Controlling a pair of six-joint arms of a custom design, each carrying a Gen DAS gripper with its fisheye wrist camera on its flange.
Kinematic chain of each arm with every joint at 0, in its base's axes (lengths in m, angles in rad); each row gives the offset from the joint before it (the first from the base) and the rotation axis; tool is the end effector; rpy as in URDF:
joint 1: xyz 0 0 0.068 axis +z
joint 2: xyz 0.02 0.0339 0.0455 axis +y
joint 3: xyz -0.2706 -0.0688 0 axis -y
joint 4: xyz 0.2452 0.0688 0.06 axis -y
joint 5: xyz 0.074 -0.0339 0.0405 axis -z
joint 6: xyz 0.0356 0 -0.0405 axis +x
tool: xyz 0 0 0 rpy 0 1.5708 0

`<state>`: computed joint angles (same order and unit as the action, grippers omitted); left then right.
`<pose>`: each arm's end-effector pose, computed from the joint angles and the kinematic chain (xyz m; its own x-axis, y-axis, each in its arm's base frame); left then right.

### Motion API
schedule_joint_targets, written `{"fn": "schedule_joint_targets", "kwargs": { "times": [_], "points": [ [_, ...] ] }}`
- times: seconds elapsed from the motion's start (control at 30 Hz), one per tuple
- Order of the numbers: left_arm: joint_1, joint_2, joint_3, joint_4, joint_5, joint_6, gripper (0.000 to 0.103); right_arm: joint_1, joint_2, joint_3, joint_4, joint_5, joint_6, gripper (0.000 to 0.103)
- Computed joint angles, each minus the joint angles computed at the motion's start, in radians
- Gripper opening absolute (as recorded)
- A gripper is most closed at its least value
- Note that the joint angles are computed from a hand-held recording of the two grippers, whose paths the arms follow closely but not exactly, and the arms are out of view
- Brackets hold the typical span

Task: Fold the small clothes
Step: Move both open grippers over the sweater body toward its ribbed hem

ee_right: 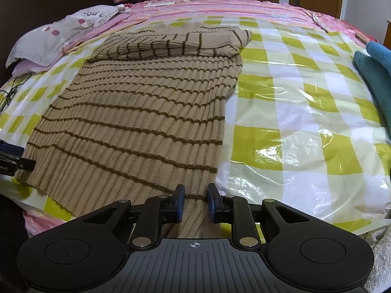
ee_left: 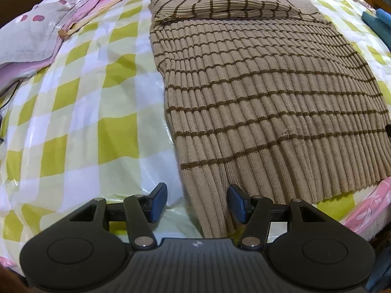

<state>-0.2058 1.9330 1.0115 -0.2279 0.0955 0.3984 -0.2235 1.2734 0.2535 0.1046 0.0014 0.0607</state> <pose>0.3485 -0.0762 0.1077 -0.7296 0.5468 -0.4108 0.5692 0.8184 0.0785 0.1823 -0.0415 0.1078 -0.7581 0.2345 -0.6085 0.2690 0.9625 0.0359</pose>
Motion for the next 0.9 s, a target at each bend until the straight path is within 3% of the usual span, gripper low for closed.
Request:
{"fn": "schedule_joint_targets", "kwargs": {
  "times": [0.27,0.9],
  "points": [
    [-0.004,-0.004,-0.010,0.010,-0.001,0.010,0.061,0.022,-0.043,-0.001,-0.062,0.030,-0.026,0.021],
    [0.001,0.021,0.023,-0.024,0.009,-0.002,0.064,0.063,-0.031,-0.001,-0.064,0.062,-0.023,0.022]
  ]
}}
